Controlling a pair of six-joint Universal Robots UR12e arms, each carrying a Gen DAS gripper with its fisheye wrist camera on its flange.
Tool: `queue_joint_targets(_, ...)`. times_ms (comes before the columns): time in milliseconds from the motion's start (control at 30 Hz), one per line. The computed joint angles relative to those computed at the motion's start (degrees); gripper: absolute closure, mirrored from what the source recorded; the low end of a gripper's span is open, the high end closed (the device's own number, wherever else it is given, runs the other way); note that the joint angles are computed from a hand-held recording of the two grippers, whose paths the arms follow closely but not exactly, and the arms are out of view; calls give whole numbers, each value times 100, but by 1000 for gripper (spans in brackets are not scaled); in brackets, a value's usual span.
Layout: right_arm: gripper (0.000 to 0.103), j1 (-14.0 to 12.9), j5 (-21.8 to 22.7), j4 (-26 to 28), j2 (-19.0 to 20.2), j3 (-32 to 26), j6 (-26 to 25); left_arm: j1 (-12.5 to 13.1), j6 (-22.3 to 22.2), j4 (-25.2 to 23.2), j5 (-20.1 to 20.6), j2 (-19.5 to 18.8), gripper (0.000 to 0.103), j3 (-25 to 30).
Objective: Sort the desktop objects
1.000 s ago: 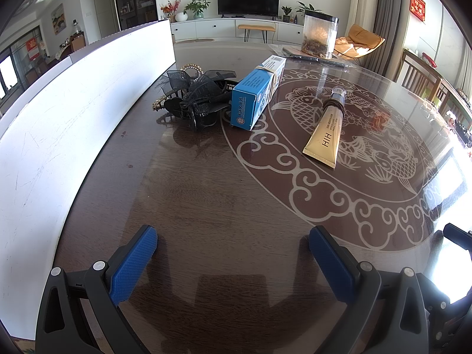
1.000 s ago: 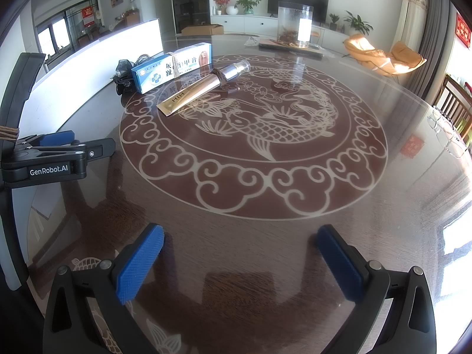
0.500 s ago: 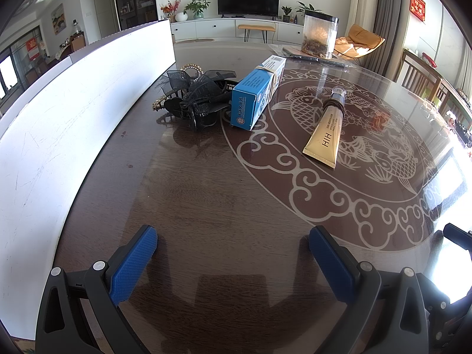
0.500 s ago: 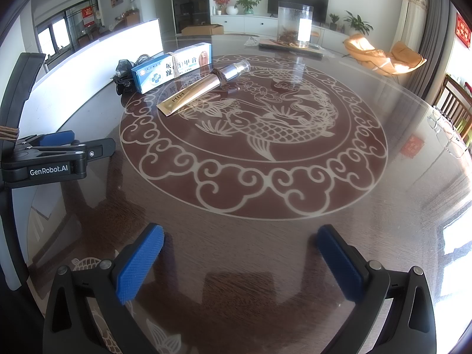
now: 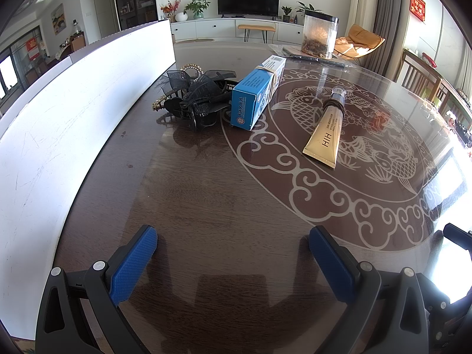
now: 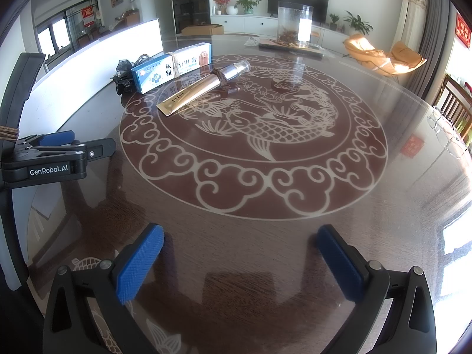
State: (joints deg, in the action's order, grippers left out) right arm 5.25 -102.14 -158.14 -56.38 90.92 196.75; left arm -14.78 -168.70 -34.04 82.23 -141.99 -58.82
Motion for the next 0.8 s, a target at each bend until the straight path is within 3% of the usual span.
queue_joint_targets(433, 0, -11, 21, 43, 13, -30, 12, 0, 0, 3, 2, 3, 0, -6)
queue_joint_targets(533, 0, -140, 514, -44, 67, -167, 138, 0, -1, 2, 1, 2, 0, -3)
queue_joint_targets(667, 0, -252, 730, -387, 362, -750, 265, 0, 0, 1, 2, 3, 0, -4)
queue_joint_targets(800, 0, -314, 924, 322, 952, -1910, 400, 0, 0, 0, 2, 3, 0, -4)
